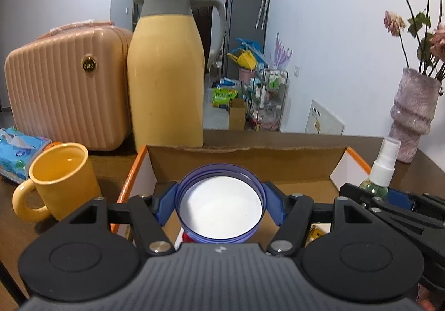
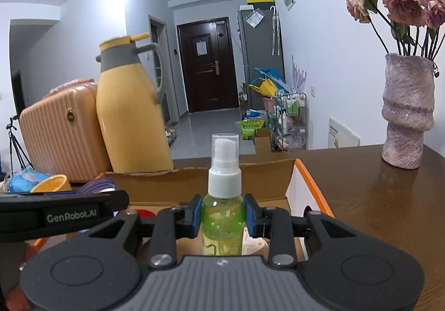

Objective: Organize rigid objects
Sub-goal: 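Carry the lid and the spray bottle toward the cardboard box with both grippers, then open both grippers to drop the lid and spray bottle into the box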

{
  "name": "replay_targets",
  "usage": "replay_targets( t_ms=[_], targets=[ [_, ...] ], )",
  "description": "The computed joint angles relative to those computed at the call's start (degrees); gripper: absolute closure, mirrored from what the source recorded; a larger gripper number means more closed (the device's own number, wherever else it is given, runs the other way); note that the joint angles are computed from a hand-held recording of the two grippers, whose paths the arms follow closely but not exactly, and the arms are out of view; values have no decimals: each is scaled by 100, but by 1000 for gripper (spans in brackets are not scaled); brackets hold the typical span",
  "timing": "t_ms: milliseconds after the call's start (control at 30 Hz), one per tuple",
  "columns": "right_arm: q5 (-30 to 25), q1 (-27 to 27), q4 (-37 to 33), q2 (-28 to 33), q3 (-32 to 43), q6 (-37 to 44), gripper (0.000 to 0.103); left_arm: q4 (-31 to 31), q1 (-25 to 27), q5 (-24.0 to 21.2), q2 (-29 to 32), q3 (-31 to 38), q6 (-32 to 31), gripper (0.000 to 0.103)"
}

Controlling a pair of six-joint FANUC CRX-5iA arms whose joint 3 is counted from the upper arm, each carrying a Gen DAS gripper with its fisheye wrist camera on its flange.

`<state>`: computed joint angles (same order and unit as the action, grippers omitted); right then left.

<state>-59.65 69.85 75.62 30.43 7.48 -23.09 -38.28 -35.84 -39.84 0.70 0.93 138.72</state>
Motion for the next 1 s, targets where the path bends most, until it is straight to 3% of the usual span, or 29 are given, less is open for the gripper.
replay_targets(
  t_ms=[433,567,667,733,833,1000],
  targets=[
    [73,-30,-516,21,102,304,72,-105,-128,-264,124,120,-52,34],
    [-27,-25,-420,-4,51,171,69,-167,-134,-281,93,112,122,14],
    [-177,-10,-407,-1,55,161,40,-346,-187,-362,63,122,373,2],
    [-328,4,-405,32,97,183,15,-420,-199,-365,31,108,534,0],
    [-474,8,-402,50,130,175,3,-437,-162,-299,-34,57,720,0],
    [-479,-2,-399,5,70,136,0,-432,-153,-297,-60,45,742,0]
  ],
)
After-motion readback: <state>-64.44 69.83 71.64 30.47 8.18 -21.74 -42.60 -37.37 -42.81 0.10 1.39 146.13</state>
